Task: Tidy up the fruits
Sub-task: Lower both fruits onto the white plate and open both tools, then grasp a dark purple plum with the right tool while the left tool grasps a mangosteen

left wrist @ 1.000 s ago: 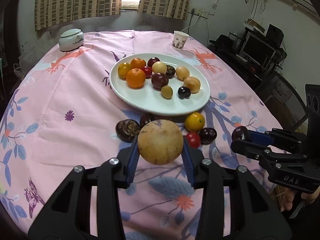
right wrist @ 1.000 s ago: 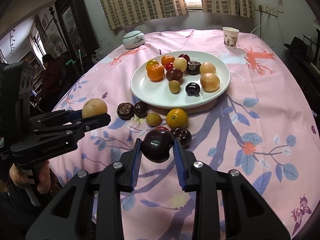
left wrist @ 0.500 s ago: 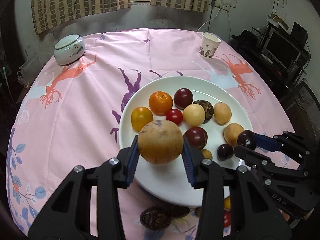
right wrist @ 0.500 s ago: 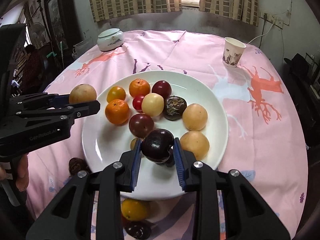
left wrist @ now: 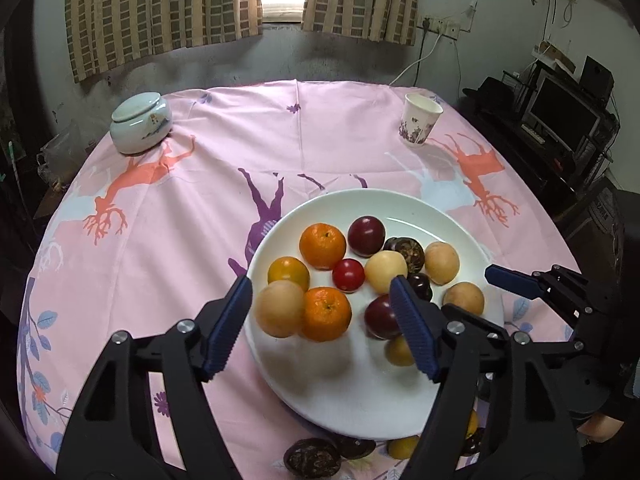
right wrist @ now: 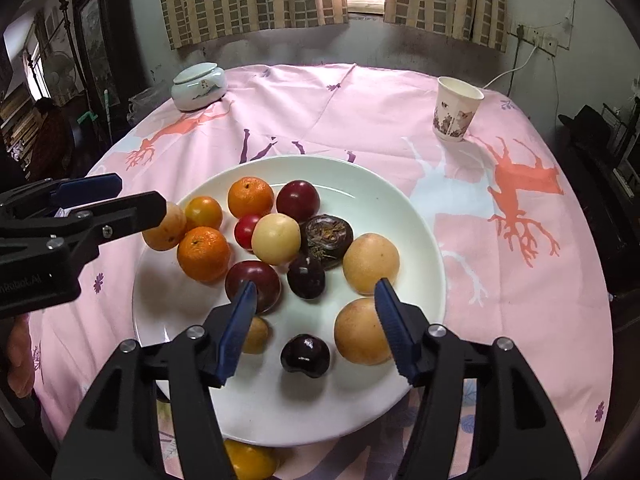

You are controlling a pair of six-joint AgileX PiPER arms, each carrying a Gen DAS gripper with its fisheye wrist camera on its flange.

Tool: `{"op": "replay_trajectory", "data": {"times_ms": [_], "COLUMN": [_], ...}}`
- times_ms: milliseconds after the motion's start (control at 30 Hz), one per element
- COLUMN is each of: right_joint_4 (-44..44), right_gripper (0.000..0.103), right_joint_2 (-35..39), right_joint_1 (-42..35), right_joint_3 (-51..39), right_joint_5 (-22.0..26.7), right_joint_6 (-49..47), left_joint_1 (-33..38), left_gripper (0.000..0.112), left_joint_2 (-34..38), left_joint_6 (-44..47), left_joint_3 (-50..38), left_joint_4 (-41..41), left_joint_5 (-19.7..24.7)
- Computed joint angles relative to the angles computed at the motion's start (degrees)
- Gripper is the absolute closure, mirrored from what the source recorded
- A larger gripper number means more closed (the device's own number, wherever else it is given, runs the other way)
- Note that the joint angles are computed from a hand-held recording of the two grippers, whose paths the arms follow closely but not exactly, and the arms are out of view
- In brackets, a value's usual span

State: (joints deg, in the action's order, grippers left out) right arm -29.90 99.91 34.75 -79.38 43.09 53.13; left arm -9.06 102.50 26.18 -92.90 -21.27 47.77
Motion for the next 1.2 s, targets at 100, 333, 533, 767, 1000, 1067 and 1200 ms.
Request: {"op": "replay_trajectory", "data": {"times_ms": [100, 333, 533, 767, 1000, 1067, 1200], "right_joint_4": [-1.60, -6.98, -17.32, -17.07, -19.11, -19.98, -16.70], "right_gripper": [0.041, 0.041, 0.018, 0.013, 0.013, 0.029, 0.062], "right_joint_2": [-3.02, -13.14, -17.30, -13.87, -13.36, -13.28, -12.54], "right_joint_1": [1.51, 10.41, 25.74, 28.77, 26.31, 25.90, 22.09], "right_joint_3": [2.02, 11.27, 21.85, 25.77, 27.97, 28.47, 28.64], "right_joint_5": [0.84, 4.60, 9.68, 7.72, 3.25, 1.84, -4.02], "right_joint_6": [1.68, 12.14, 33.77, 40.74, 43.06, 43.62, 39.02], "left_joint_1": [2.23, 8.39, 9.82, 12.00, 15.99, 16.27, 16.39], "left_gripper": [0.035, 0.034, 0.025, 0.025, 0.025, 0.025, 0.025], "left_joint_2": [-3.90, -15.67, -28.16, -29.50, -28.00, -27.55, -27.17], "left_joint_6": [3.48, 14.41, 19.34, 24.61, 25.95, 25.93, 26.32], "left_joint_3": [3.64, 19.06, 39.61, 48.63, 48.21, 48.05, 47.83], "left_joint_4": [-4.35, -14.79, -15.87, -17.01, -17.97, -17.96, -18.11], "left_joint_5": [0.37, 0.45, -9.24, -10.35, -10.01, -10.07, -9.89]}}
